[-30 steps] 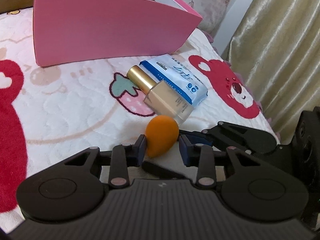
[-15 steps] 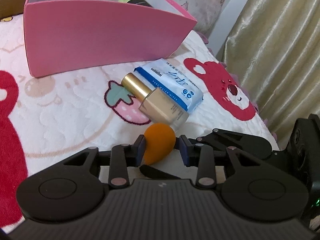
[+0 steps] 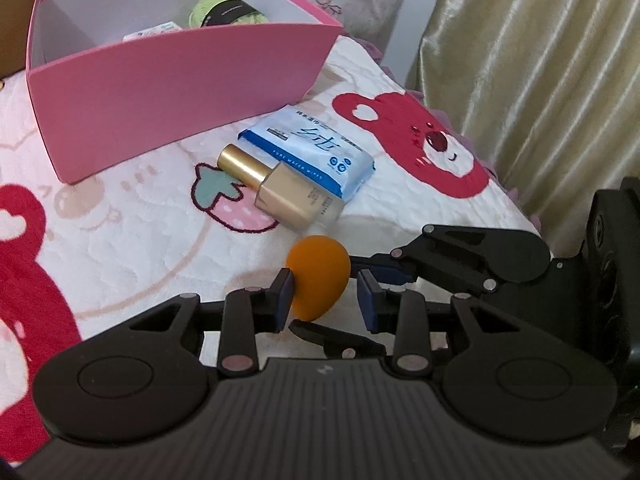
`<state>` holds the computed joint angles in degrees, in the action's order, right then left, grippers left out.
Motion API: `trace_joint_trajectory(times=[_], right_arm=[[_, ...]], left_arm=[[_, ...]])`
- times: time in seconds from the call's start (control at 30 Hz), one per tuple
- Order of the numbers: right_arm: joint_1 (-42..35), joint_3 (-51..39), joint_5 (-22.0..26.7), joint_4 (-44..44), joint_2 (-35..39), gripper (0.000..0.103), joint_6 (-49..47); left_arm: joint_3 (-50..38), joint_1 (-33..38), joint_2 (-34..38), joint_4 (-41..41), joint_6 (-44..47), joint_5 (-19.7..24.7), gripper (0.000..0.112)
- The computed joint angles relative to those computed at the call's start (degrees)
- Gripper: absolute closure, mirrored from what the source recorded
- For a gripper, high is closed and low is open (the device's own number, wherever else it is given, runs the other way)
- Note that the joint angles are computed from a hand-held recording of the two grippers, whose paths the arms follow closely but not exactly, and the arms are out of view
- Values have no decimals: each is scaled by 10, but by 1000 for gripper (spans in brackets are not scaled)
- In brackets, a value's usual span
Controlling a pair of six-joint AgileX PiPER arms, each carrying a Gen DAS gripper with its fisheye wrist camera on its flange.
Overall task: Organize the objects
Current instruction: 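Close the left tool on the orange sponge and lift it, then carry the orange sponge with the left tool over the pink box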
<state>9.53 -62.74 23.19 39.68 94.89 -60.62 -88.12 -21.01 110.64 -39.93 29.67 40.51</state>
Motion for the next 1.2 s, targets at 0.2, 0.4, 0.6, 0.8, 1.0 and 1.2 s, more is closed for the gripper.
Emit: trace_joint_trajectory(times=[0.2, 0.4, 0.6, 0.8, 1.0, 1.2], right_arm=[[7, -8, 10, -69, -23, 52, 60], [10, -23, 31, -147, -46, 53, 142], [14, -42, 61, -200, -69, 53, 187], [11, -73, 89, -211, -83, 53, 197], [27, -121, 117, -248, -85, 53, 215], [23, -249, 188, -226, -30, 52, 197]], left_arm=[[-25, -11, -18, 49, -43, 35, 79], [-59, -29, -27, 93, -90, 65, 79], [-89, -46, -40, 135, -132, 89, 79], [-107, -43, -54, 133, -139, 103, 79], [-142, -31, -62, 137, -161, 125, 79], [-224, -20, -47, 176, -213, 157, 79]])
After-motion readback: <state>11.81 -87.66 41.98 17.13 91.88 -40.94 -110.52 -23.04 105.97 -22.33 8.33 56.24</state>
